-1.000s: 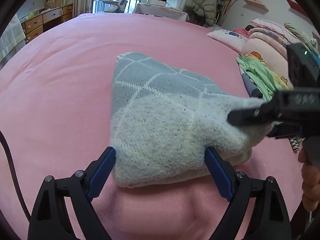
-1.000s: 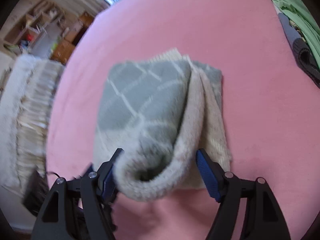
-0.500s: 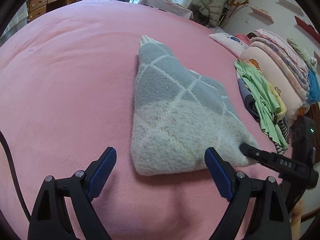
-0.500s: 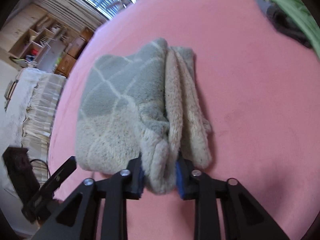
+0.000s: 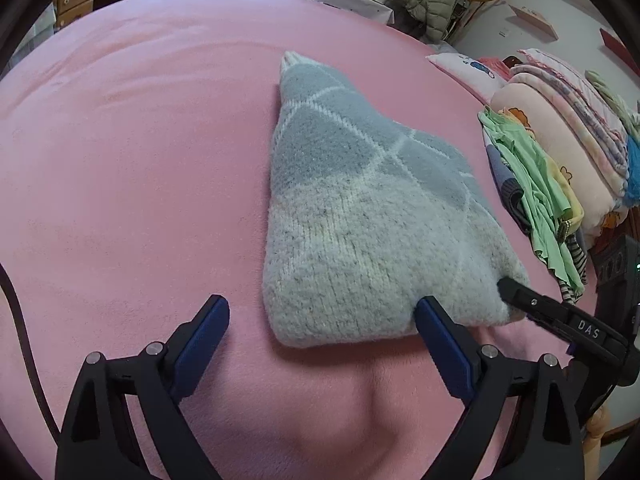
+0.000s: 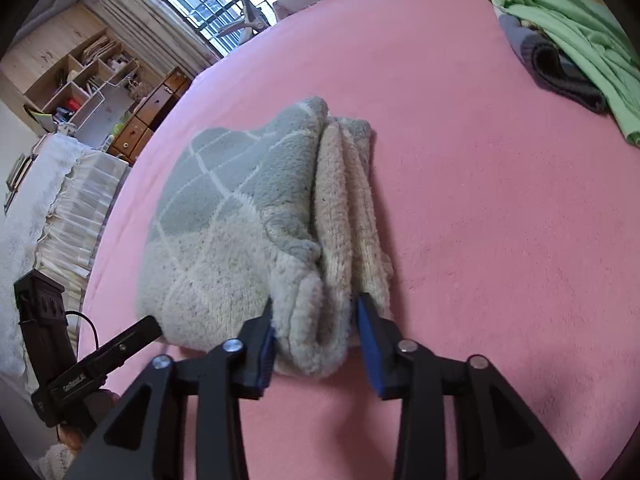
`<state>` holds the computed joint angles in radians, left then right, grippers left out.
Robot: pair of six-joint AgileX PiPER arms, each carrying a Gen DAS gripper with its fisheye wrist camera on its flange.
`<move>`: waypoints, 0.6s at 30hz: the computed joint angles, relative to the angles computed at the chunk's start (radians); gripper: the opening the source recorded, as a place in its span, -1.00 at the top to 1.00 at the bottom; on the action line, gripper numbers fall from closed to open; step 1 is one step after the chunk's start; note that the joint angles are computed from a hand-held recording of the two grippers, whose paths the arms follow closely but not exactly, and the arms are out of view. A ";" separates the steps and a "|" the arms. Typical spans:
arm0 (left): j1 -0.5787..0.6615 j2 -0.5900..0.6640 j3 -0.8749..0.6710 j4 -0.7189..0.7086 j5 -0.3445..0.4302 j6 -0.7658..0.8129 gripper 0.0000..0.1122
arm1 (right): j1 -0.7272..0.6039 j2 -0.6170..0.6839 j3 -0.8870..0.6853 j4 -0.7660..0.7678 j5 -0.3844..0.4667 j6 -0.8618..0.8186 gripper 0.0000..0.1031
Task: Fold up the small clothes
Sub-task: 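Grasp the opposite side edge with the right gripper and fold it inward, then open the right gripper and move both grippers to the sweater's end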
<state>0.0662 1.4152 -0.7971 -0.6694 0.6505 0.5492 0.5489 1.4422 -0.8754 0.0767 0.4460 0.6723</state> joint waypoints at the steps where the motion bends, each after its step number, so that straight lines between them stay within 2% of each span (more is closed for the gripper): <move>1: -0.002 -0.013 0.001 0.012 0.002 -0.007 -0.67 | 0.020 -0.008 -0.014 -0.074 0.025 0.070 0.07; 4: 0.023 -0.065 0.001 0.012 0.046 0.008 -0.67 | 0.051 -0.024 -0.048 -0.170 0.087 0.150 0.07; 9: 0.063 -0.127 -0.030 0.017 0.109 0.018 -0.67 | 0.066 -0.010 -0.121 -0.226 0.194 0.174 0.06; 11: 0.066 -0.120 -0.060 0.036 0.112 0.010 -0.67 | 0.071 0.022 -0.168 -0.248 0.253 0.169 -0.18; 14: 0.064 -0.072 -0.122 0.083 0.121 -0.029 -0.67 | 0.060 0.067 -0.205 -0.278 0.286 0.151 -0.55; 16: 0.062 -0.039 -0.158 0.107 0.122 -0.049 -0.67 | 0.030 0.090 -0.217 -0.261 0.290 0.106 -0.67; 18: 0.045 -0.015 -0.182 0.137 0.105 -0.080 -0.67 | 0.019 0.104 -0.214 -0.269 0.289 0.087 -0.69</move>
